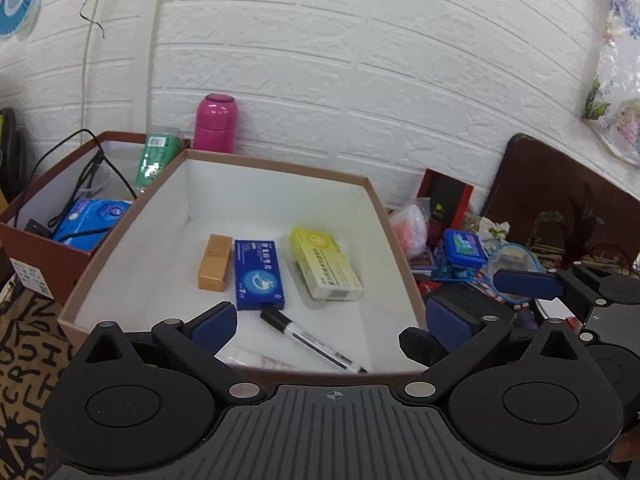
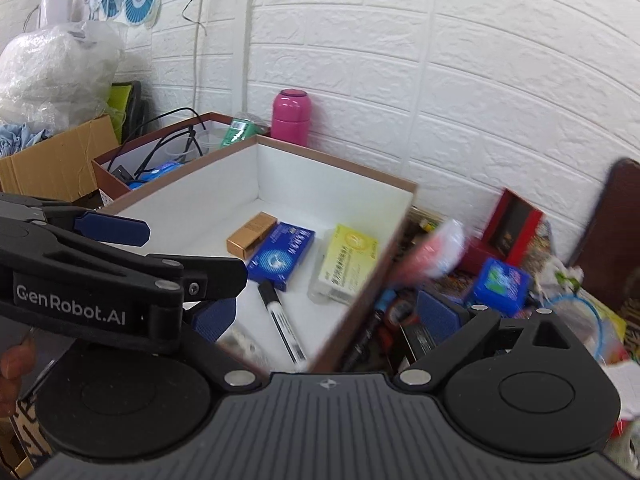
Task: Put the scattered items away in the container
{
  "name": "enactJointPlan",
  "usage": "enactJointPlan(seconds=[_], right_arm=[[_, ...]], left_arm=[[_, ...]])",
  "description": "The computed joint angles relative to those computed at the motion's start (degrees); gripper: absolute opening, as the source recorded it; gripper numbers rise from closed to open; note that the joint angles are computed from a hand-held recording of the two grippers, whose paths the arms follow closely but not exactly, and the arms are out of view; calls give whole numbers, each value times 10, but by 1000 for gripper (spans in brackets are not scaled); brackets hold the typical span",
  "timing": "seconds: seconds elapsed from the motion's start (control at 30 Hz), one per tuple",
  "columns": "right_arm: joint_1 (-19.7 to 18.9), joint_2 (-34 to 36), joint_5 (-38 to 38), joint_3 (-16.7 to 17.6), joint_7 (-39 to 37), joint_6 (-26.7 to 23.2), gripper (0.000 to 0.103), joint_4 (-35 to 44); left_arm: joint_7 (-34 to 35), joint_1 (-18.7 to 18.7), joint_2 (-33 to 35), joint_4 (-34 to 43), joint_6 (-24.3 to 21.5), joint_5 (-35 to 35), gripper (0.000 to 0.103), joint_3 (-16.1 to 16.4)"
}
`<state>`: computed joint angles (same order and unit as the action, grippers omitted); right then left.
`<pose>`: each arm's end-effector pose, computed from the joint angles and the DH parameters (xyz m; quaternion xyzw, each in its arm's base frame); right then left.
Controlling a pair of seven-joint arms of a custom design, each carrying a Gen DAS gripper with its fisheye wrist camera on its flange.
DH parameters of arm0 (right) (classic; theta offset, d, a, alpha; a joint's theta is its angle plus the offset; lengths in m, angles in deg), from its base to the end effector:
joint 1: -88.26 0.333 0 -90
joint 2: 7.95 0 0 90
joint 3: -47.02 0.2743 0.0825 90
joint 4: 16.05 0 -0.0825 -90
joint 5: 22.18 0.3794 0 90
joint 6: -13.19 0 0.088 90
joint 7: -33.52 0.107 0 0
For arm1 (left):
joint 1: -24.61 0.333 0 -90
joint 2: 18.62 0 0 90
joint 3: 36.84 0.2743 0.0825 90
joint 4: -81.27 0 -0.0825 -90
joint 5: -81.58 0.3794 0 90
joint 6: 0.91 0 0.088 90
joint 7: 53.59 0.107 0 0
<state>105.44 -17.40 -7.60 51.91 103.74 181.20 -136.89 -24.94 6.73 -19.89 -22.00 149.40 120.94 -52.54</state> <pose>0.5211 0.1968 0.5681 -0.7595 0.4423 -0.2717 0.3920 0.4926 -0.3468 0.5996 -0.6317 0.6148 -0.3958 0.2576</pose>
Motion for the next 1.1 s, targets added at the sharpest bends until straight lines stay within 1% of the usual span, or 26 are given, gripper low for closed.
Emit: enactJointPlan(seconds=[0.13,0.2,0.27,0.33,0.4,0.47,0.53,0.57,0.6,0.67,0.8,0.9,0.97,1.0,1.03,1.07,1.1], right_arm=[[1,-76,35,-13,4,34,99,-113],[-7,-111,43,-13,18,44,99,-166],[-34,-144,27,4,43,55,99,-216],[-69,-170,-1,27,67,65,99,-257],[-87,-189,-21,32,75,71,99,-287],[-109,-198,-34,40,91,81,99,-307],[-143,-198,-46,58,120,87,99,-314],[-153,-197,-50,60,131,92,99,-317],[-159,-194,-52,58,139,98,99,-319],[-157,-186,-51,43,144,111,99,-320],[-156,-156,-44,25,147,132,98,-309],[-175,-126,-45,35,154,147,94,-292],[-192,-105,-45,45,165,151,88,-276],[-189,-95,-42,39,167,148,87,-267],[-173,-84,-37,19,160,144,84,-256],[-150,-75,-28,-5,150,140,80,-247],[-123,-67,-16,-32,134,136,79,-239]], left_arm=[[-22,-19,1,-28,19,-2,103,-16],[-33,-31,10,-38,33,-14,103,-22],[-43,-43,22,-45,50,-25,103,-26],[-32,-54,43,-42,65,-42,103,-28],[-5,-65,67,-23,57,-61,103,-29],[6,-79,90,0,51,-49,103,-23],[10,-91,110,23,48,-35,103,-15],[12,-95,118,32,49,-33,103,-11],[12,-99,126,42,50,-29,103,-7],[20,-106,144,64,47,-23,102,1],[23,-125,190,125,22,-8,98,18],[64,-128,230,170,16,-34,93,17],[78,-139,251,197,8,-34,92,26],[71,-147,258,206,7,-27,92,35],[66,-152,265,215,8,-24,91,41],[69,-151,272,223,11,-30,90,42],[77,-149,280,231,14,-39,87,41]])
